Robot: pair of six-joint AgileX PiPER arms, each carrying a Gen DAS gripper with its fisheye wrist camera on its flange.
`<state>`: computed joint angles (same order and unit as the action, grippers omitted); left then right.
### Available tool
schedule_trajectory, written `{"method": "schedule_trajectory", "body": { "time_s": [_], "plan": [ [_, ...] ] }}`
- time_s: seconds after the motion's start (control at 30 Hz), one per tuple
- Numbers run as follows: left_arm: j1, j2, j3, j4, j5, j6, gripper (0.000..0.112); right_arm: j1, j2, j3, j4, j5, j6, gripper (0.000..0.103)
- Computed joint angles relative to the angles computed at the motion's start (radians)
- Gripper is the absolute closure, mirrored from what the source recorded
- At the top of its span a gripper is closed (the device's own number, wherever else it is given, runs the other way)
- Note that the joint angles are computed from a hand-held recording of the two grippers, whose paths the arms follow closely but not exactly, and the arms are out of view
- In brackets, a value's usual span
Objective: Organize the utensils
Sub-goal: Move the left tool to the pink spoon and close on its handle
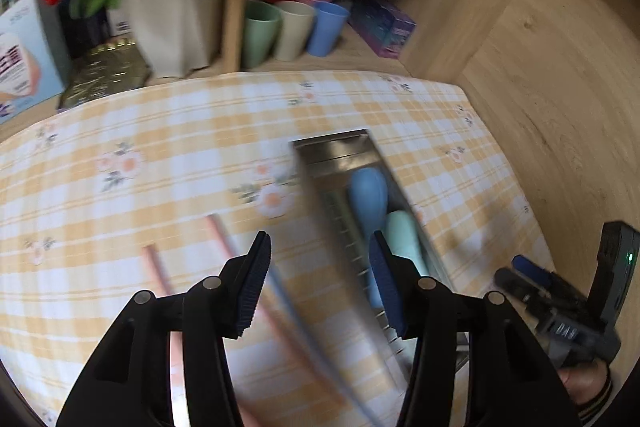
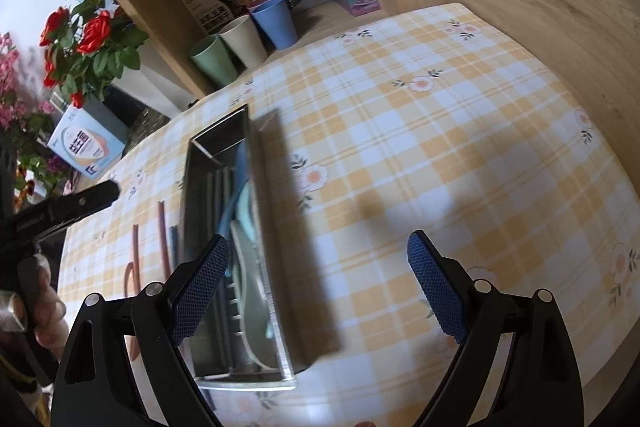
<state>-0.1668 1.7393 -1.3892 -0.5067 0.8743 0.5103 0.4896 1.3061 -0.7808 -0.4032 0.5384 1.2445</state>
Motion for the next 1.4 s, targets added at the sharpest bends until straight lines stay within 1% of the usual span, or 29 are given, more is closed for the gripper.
{"method": "schedule_trajectory", "body": {
  "time_s": [0.13, 0.23, 0.43, 0.57, 0.63, 0.7, 0.87, 1.2, 1.3, 1.4],
  "plan": [
    [0.11, -0.041, 0.077, -0.025, 0.016, 0.085, 0.063, 0.071, 0.034, -0.041, -0.063, 0.02, 0.086, 0.016],
    [0.189, -0.065, 0.133, -0.039, 0.026, 0.15, 0.063, 0.128, 0.073, -0.081, -0.102, 0.053, 0.137, 0.016],
    [0.289, -0.068, 0.22, -0.053, 0.037, 0.19, 0.063, 0.184, 0.133, -0.136, -0.093, 0.094, 0.168, 0.016],
    [0.311, -0.083, 0.289, -0.084, 0.037, 0.215, 0.063, 0.204, 0.138, -0.146, -0.095, 0.099, 0.166, 0.016],
    [0.309, -0.093, 0.322, -0.089, 0.021, 0.221, 0.068, 0.211, 0.136, -0.146, -0.093, 0.098, 0.163, 0.016],
    [0.31, -0.09, 0.34, -0.092, 0.006, 0.22, 0.075, 0.217, 0.135, -0.147, -0.09, 0.097, 0.16, 0.016],
    [0.324, -0.059, 0.342, -0.112, -0.021, 0.218, 0.082, 0.234, 0.136, -0.145, -0.094, 0.102, 0.171, 0.016],
    [0.324, -0.011, 0.337, -0.135, -0.041, 0.213, 0.085, 0.247, 0.147, -0.16, -0.084, 0.123, 0.164, 0.016],
    [0.333, -0.003, 0.344, -0.157, -0.036, 0.23, 0.092, 0.249, 0.152, -0.166, -0.08, 0.132, 0.161, 0.016],
    [0.35, 0.002, 0.35, -0.188, -0.028, 0.257, 0.095, 0.255, 0.158, -0.174, -0.077, 0.142, 0.162, 0.016]
  ]
}}
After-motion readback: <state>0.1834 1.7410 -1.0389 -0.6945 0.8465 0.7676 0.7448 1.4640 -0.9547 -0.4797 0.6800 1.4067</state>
